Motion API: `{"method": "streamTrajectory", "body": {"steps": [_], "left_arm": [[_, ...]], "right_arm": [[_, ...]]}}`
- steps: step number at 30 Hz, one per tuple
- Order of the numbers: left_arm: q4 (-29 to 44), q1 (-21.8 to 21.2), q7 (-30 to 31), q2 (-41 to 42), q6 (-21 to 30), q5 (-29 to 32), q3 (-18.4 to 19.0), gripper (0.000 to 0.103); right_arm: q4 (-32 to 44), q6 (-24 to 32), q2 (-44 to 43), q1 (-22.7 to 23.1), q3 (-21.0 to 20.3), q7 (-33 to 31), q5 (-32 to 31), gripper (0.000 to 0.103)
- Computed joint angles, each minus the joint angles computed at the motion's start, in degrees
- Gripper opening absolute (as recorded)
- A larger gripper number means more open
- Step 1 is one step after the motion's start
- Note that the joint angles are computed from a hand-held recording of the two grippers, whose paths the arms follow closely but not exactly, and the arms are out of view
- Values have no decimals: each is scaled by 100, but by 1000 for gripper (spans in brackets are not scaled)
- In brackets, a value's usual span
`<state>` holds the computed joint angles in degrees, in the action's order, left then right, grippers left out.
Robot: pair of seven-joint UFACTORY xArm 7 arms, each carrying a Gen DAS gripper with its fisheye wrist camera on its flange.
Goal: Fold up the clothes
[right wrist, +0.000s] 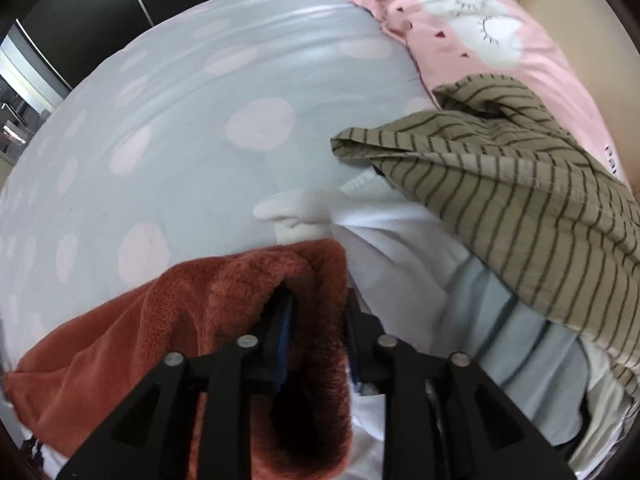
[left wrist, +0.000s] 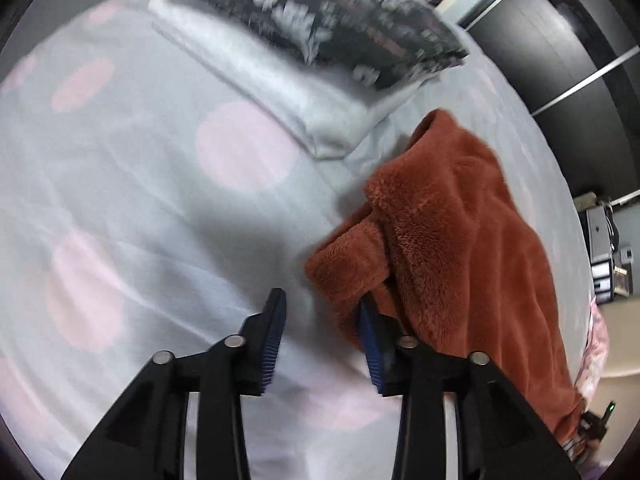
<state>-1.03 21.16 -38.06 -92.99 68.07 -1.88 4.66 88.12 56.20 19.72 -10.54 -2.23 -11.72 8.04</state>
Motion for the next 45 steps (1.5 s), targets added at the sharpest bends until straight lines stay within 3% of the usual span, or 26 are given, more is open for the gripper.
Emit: {"method": "streamTrajectory", "body": {"steps": [3,6,10,14,19,22,29,34,40,45], "left_arm": [[210,11,141,-201,319,168,-35,39],[360,52,306,-113,299,295,58,39],[692,-208,379,726,-449,278,-67,39],[1060,-701,324,754,-348,70,-317,39],[1626,-1630,389,2359,-1474,-182,-701,41],[2022,-2243,586,3362,-2140,-303,-859,58],[3108,-3434,1446,5856,-3350,-535,-993,58],[4217,-3833,2276,7674,-3632,-369,-1199,58],[5113,-4007,3162,8986,-3574,-73,-1394,59],[5372,-4073,2910,9504,-3545,716,-1450,62]], "right_arm": [[385,511,16,-189,-27,-203,140,34],[719,864,-1,-399,-68,-259,390,35],[432,998,-479,-553,99,-1056,995,35],[-264,924,-1058,-220,236,-1890,1302,35],[-1047,526,-1491,547,434,-2406,1128,35],[-1300,324,-1525,985,561,-2608,882,35],[-1322,-216,-996,1670,757,-2932,182,35],[-1135,-265,-590,1754,780,-3384,-31,35],[-1380,-531,-431,1732,730,-4002,-476,35],[-1588,-712,-416,1603,767,-4365,-184,35]]}}
